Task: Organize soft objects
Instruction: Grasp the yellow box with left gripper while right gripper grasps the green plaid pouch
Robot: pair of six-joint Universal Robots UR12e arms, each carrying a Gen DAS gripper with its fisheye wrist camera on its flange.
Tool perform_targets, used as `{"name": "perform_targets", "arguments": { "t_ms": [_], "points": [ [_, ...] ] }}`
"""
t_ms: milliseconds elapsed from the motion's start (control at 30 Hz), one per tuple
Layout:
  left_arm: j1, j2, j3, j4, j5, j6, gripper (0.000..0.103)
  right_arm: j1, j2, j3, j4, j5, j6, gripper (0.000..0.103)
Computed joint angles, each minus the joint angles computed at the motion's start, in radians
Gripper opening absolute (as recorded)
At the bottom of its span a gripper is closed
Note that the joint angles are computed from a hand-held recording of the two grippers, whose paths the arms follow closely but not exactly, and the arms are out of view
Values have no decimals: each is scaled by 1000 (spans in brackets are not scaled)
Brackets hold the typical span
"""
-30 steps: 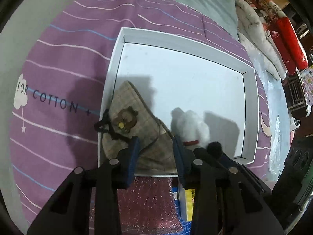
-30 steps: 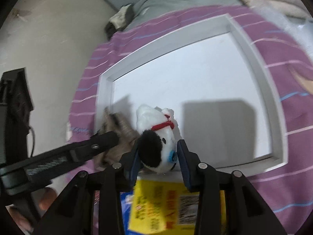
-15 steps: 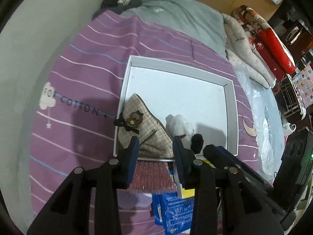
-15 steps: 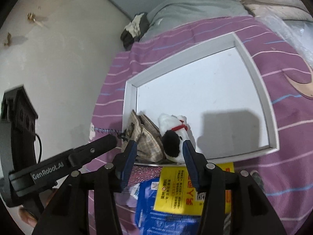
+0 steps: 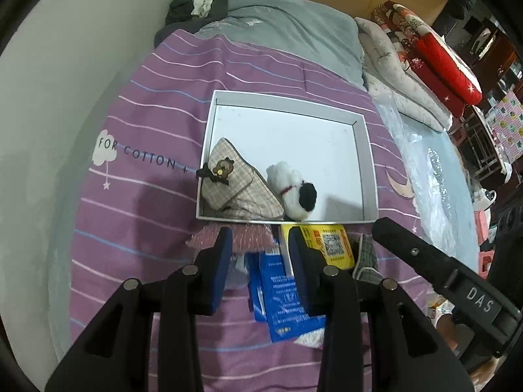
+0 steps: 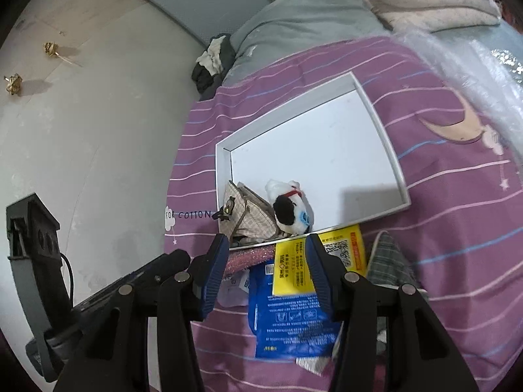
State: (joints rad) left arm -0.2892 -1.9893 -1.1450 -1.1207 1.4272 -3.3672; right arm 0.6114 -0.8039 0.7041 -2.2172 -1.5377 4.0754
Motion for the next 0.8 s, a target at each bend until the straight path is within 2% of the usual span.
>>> {"name": "perform_targets", "arguments": {
  "t_ms": [200, 300, 433, 533, 800],
  "points": [
    [16, 17, -13, -21, -57, -11, 37, -6, -17, 0, 62, 45, 27, 49],
    [21, 16, -8, -67, -91, 1, 38, -6, -34, 32, 79, 44, 50, 49],
    [15, 14, -15, -88, -115, 26, 42, 2, -65, 101, 57, 3, 101, 49],
    [9, 2, -7, -113, -137, 36, 43, 8, -79, 133, 74, -25, 120, 49],
    [-11, -49, 38, -182, -157, 47, 43, -1, -125, 225, 108, -46, 181, 49]
  ]
}}
